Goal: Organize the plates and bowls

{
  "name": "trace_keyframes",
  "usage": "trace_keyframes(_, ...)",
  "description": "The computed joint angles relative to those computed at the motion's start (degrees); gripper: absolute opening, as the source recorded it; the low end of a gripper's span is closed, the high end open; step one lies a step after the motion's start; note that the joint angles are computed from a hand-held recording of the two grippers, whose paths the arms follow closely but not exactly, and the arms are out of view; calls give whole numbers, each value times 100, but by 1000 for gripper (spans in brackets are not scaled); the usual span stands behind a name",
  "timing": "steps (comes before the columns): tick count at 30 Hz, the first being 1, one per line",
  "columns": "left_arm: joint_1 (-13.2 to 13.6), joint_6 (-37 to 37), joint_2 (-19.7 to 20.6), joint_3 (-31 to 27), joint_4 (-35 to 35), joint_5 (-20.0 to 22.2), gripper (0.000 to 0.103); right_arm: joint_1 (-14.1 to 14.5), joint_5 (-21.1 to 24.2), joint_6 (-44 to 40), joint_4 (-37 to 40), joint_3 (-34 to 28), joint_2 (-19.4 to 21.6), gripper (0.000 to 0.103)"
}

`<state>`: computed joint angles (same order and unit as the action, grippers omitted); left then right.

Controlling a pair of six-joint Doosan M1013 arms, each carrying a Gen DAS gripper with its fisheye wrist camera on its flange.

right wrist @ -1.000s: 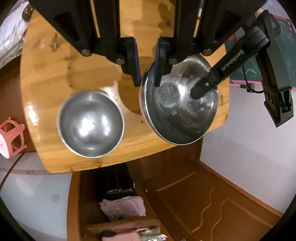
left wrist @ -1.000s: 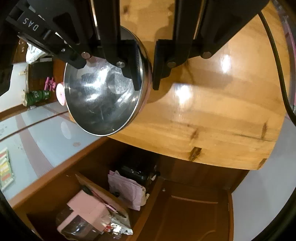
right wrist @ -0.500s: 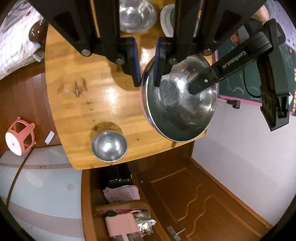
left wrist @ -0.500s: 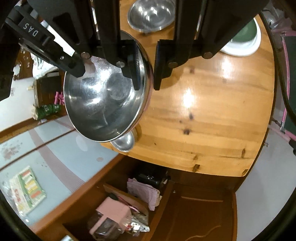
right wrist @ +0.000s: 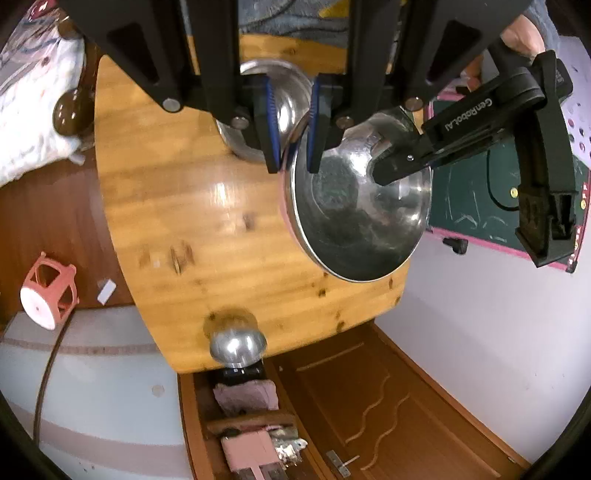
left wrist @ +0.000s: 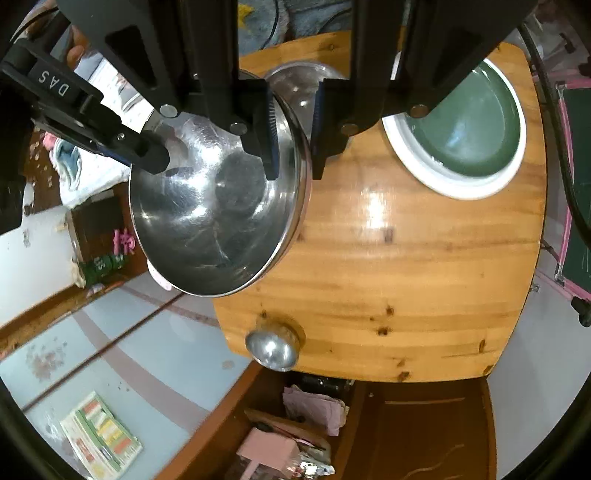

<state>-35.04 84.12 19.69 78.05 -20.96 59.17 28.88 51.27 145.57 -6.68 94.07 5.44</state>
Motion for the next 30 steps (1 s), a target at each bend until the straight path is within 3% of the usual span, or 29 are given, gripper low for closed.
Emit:
trace_keyframes(5, -97, 216, -197, 628, 4, -336, 13, 218, -281, 301, -109, 462, -121, 14)
trace_keyframes(10, -192, 383, -198, 1052, 0, -584, 14, 422, -241, 610, -425, 689, -47, 14)
trace_keyframes(16, -421, 199, -230, 1427, 598, -1171, 14, 413, -500, 773, -186, 1054, 49, 12)
trace_keyframes(23, -399, 300, -71, 1456, 428, -1046, 15, 329, -875, 935, 162, 1367, 50, 11)
trace_keyframes(30, -411, 265, 26, 1436, 402, -1044, 15, 334, -842, 1019, 98, 1382, 126, 11)
